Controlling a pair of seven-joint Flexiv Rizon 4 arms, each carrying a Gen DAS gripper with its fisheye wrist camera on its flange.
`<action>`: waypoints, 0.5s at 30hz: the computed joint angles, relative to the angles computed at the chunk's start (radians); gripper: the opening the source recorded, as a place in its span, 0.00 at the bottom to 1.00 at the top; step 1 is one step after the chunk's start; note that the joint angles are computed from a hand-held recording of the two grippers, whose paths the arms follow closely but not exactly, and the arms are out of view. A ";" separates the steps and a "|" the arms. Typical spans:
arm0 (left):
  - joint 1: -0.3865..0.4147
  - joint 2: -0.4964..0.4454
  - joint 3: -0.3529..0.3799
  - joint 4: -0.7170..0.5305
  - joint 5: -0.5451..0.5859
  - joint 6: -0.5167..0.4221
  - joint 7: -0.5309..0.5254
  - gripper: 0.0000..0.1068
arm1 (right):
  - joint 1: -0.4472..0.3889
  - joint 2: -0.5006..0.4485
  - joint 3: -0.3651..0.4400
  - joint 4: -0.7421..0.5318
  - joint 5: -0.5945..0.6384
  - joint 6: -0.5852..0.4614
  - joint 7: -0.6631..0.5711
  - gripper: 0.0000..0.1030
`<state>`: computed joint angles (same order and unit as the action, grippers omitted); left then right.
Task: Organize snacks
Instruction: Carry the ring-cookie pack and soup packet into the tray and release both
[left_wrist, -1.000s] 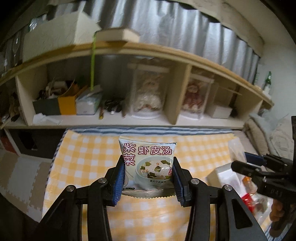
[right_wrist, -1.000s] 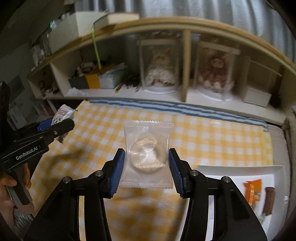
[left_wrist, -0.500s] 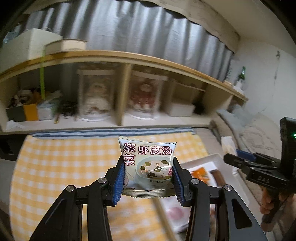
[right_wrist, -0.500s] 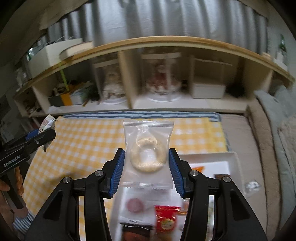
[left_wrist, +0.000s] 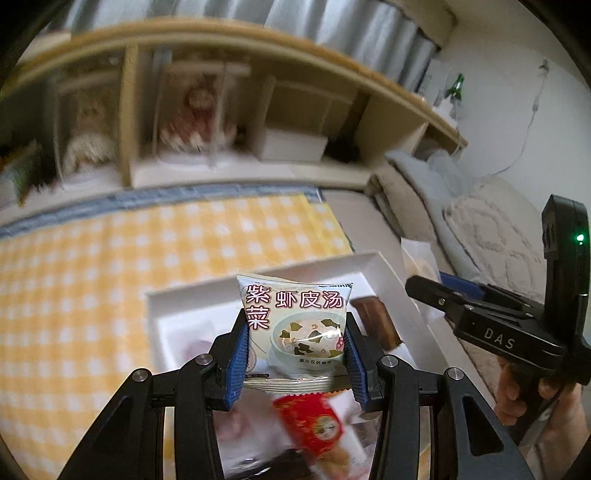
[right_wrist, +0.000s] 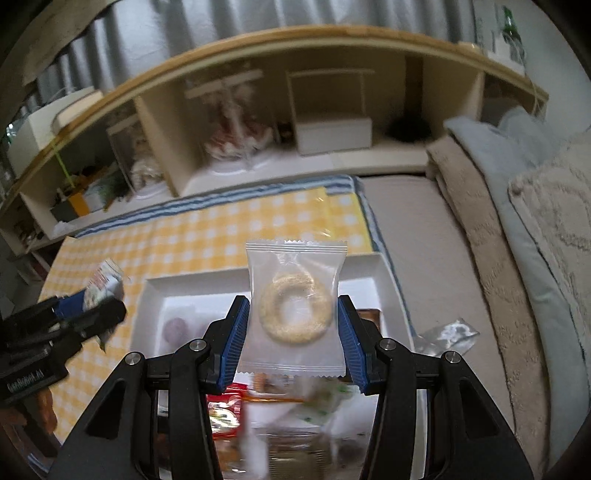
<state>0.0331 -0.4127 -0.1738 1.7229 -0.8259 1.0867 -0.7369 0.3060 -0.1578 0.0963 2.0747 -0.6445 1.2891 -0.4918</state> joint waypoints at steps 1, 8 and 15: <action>-0.010 -0.031 0.011 -0.036 0.031 -0.022 -0.046 0.42 | -0.007 -0.007 0.004 -0.002 0.023 0.001 -0.021 0.48; -0.049 -0.219 0.053 -0.284 0.232 -0.148 -0.341 0.42 | -0.033 -0.079 0.026 -0.050 0.204 -0.013 -0.187 0.48; -0.052 -0.343 0.039 -0.445 0.320 -0.168 -0.466 0.43 | -0.034 -0.136 0.024 -0.102 0.302 -0.016 -0.276 0.48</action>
<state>-0.0190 -0.7561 -0.1351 1.2784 -0.5061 0.9183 -1.2028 0.2720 -0.2939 0.1200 1.9723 -0.3429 1.2729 -0.7682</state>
